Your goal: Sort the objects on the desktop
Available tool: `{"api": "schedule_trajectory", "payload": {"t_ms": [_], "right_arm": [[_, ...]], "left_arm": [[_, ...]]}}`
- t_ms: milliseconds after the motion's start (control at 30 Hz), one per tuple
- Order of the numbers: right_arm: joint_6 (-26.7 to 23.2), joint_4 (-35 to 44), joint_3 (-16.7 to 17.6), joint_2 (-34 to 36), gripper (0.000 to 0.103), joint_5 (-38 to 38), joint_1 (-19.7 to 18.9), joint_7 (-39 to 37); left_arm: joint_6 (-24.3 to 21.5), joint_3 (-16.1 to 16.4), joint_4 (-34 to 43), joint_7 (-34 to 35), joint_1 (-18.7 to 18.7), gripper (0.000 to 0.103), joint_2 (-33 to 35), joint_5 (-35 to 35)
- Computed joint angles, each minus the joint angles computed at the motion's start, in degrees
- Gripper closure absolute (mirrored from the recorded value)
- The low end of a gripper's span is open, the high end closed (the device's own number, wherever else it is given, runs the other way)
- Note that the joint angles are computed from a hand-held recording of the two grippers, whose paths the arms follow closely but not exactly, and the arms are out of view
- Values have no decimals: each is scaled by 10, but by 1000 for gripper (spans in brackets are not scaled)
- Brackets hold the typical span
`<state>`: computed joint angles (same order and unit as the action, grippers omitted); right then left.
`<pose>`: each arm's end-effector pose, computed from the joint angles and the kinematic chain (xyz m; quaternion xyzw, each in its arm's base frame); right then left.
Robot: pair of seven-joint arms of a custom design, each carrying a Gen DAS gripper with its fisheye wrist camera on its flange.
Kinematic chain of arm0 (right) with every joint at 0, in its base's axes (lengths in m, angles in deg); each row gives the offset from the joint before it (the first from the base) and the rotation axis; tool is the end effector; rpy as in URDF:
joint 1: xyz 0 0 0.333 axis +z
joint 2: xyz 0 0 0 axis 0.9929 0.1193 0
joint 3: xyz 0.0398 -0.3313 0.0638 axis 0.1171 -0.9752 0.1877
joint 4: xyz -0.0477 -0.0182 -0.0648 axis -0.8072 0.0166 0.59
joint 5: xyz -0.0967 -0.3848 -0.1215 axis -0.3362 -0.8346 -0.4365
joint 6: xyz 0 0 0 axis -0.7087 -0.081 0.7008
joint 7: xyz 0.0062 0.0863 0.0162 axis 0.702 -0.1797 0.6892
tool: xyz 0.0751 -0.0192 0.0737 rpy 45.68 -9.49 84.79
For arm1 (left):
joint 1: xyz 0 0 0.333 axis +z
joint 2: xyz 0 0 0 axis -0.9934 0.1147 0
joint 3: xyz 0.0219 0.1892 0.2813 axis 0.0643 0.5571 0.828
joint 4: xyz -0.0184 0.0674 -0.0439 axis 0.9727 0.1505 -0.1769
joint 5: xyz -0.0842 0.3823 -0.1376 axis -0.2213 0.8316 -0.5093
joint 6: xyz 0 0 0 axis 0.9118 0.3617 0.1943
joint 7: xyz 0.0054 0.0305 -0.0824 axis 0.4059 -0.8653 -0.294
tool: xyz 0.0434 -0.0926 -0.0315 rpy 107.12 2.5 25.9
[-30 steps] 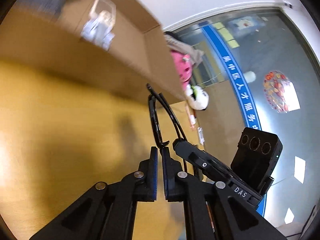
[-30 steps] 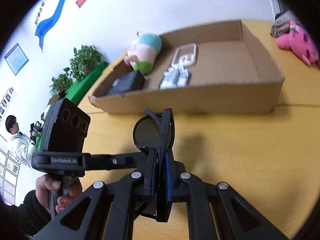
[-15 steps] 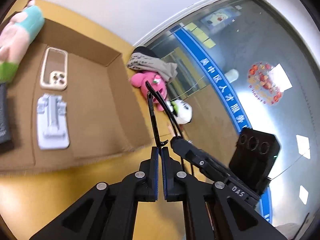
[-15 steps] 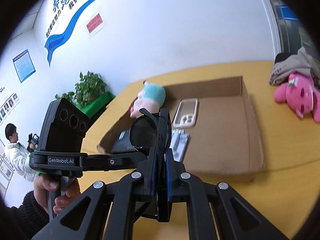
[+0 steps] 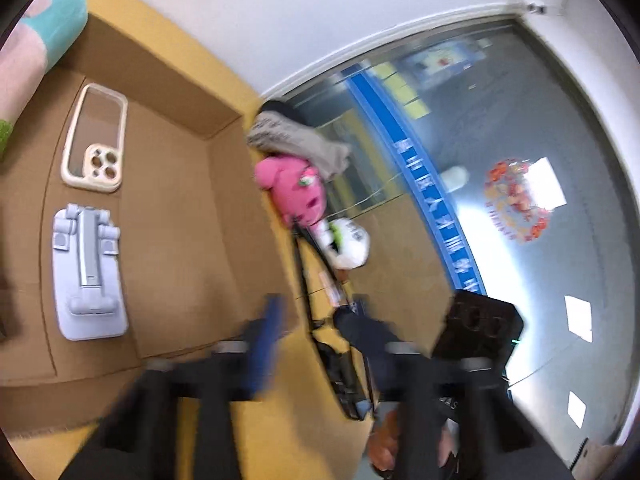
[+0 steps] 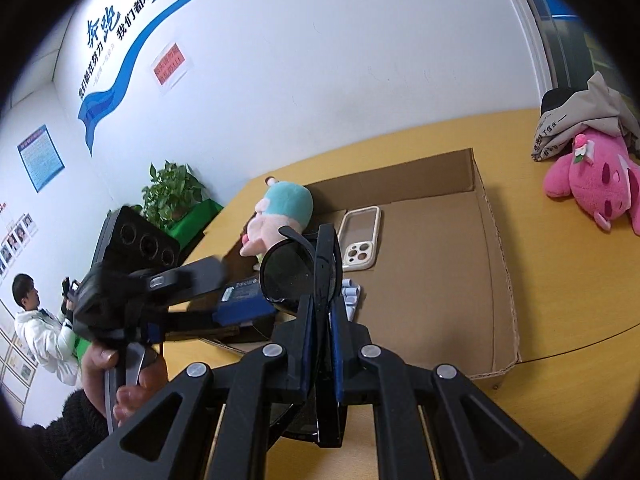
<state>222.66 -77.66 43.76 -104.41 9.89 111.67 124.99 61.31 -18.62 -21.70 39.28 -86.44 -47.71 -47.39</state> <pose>0.3860 0.2910 0.7095 -0.6386 0.6054 -0.1140 0.4612 0.5252 -0.0974 0.6834 0.5283 -0.6187 0.5281 0.2436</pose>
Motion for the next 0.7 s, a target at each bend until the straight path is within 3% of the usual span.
{"api": "schedule_trajectory", "payload": {"t_ms": [33,233,533,700], "right_arm": [[-3,2,1,2,95,-2,-1,0],[-29,34,6,35,95,-25,-18,-3],[-51,120,-11,146,95,-6,-49,-3],[-104,166,-12,195,95,-6,-70,19]], "left_arm": [[3,-5,9,-9,1,96,8,22],[23,-26,78,-50,4,97,68,92],[-7,-79,308,-153,23,99,259,224],[-33,-107,403,-209,22,99,345,292]]}}
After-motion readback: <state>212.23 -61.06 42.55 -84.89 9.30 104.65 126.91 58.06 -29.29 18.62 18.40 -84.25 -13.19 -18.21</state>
